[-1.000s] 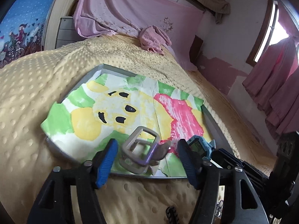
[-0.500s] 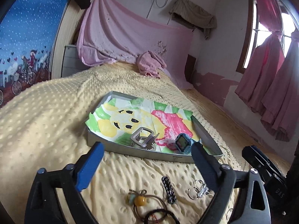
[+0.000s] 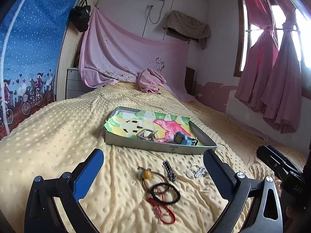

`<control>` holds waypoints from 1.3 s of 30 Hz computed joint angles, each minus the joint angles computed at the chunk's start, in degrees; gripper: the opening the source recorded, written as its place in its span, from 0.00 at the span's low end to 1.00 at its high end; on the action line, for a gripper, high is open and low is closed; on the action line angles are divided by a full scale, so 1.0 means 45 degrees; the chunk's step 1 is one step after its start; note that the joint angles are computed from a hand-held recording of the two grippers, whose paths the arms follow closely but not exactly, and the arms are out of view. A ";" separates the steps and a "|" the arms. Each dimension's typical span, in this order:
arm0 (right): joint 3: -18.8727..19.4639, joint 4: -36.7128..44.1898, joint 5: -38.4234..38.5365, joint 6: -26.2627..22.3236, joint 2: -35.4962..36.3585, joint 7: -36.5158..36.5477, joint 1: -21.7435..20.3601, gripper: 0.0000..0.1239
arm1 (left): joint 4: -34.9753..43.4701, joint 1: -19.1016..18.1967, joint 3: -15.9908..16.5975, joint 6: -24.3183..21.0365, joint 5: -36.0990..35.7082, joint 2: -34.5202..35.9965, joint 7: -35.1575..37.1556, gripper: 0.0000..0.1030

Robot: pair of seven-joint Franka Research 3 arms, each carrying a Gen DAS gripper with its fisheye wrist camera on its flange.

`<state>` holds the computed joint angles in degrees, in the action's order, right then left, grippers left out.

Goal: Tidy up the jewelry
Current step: 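Lift both open tools away from the tray, then grasp the red bead bracelet with the left tool while the right tool grasps the silver ring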

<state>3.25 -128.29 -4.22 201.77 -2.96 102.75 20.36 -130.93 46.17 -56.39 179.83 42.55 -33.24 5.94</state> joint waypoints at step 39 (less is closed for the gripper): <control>0.0303 -0.0202 0.6481 -0.5488 -0.0202 -0.4823 0.0258 0.64 | 0.0065 -0.9387 0.7003 -0.1837 -0.0212 0.5216 0.3797 0.78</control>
